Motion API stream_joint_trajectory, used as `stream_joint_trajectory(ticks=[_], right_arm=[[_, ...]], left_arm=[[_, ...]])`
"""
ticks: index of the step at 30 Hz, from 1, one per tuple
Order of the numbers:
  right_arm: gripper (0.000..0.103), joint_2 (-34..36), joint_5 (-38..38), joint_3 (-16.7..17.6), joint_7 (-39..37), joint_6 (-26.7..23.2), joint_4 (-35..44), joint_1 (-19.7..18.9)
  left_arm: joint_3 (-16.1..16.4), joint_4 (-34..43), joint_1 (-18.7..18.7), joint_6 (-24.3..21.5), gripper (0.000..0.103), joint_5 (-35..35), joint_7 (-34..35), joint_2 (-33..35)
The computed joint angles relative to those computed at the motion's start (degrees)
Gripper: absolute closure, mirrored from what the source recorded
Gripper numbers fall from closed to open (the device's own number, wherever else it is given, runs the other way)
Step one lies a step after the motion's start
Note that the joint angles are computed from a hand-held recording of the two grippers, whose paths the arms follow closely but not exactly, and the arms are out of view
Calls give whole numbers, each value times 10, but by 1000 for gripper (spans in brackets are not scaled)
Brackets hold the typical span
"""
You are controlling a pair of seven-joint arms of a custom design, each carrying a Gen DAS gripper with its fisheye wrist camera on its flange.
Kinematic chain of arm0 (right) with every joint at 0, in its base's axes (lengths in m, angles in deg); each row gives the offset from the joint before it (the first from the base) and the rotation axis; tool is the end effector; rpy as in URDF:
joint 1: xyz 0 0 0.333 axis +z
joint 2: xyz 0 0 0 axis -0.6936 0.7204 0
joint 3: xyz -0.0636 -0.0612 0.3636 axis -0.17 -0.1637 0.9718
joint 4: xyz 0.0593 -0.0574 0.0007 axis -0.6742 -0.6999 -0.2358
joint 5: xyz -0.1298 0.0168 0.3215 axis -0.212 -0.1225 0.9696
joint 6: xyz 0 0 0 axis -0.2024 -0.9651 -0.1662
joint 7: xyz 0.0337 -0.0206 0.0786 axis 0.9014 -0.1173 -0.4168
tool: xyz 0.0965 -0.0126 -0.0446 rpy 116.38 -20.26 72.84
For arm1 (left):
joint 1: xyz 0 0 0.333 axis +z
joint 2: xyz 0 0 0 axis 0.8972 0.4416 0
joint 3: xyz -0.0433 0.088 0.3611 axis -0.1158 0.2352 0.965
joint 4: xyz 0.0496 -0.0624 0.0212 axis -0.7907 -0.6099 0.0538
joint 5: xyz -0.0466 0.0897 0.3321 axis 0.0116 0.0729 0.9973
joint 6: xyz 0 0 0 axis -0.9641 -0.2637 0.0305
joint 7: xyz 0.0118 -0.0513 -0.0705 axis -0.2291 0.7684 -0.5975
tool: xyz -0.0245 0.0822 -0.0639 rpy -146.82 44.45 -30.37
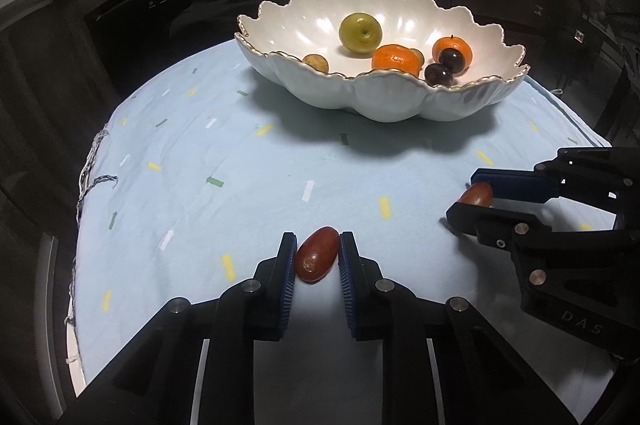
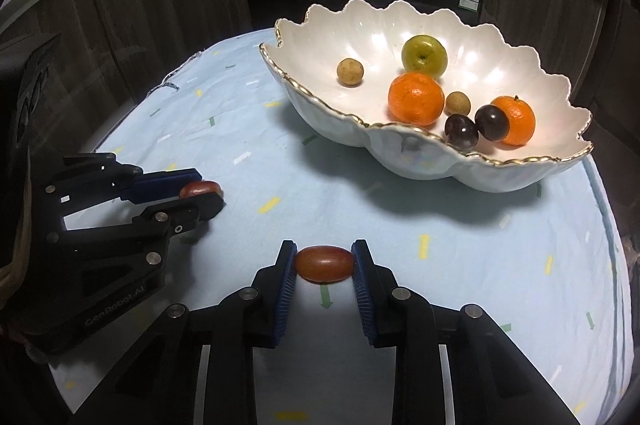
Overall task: Organize fruits
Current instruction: 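Close the left tool on a red date while the right tool grasps the other, then lift both red dates and carry them over the white bowl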
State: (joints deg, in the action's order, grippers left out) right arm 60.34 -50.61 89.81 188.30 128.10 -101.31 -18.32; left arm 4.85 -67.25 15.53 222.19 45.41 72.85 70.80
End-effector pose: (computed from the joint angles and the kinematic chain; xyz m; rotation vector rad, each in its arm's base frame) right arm 0.6299 0.3552 0.2701 -2.1363 1.3484 -0.4032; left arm 0.6069 -0.4915 0.2582 -1.5963 2.0747 -0.6559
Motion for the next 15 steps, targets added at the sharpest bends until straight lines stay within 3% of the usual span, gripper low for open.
stream_joint_trajectory(ticks=[15], right_arm=[[73, -31, 5, -52, 18, 51, -35, 37]], left_arm=[[2, -20, -10, -11, 81, 7, -38, -27]])
